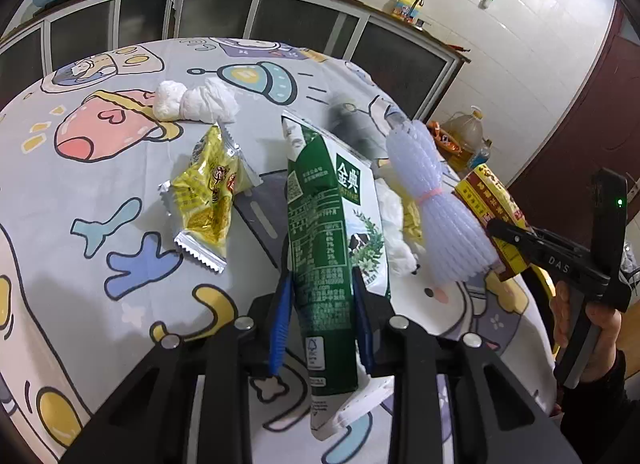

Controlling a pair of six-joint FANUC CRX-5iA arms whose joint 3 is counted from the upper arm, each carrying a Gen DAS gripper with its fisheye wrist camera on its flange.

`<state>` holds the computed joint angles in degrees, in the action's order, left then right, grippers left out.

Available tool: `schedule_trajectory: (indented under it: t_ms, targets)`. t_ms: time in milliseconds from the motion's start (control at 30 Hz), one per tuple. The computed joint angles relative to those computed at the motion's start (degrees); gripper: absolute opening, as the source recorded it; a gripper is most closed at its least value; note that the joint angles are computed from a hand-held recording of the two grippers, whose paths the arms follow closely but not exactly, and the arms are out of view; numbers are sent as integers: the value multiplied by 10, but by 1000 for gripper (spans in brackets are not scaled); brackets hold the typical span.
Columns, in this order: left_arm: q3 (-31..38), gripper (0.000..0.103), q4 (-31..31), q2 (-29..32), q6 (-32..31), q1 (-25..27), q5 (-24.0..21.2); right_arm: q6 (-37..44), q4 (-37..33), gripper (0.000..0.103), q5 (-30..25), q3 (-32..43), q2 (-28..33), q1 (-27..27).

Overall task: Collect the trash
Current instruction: 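Grasp the green milk carton with the left tool while the right tool grasps the yellow box, then carry the carton and yellow box toward the bin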

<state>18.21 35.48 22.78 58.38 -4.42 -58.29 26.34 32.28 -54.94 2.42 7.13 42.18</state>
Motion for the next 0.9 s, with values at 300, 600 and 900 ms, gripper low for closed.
schedule_trajectory:
  t_ms: [300,600,900]
  targets:
    - [-60,26,37,-54,-38,17,25,-34,41,29,-10,-24,-34,27]
    - [-108,26,60,-110,-70,31,45,-71,75,29,-22,-52,-68,55]
    - [-114,26,76,-127,-86,14,44,-127,117,29,-55,-103,-120,80]
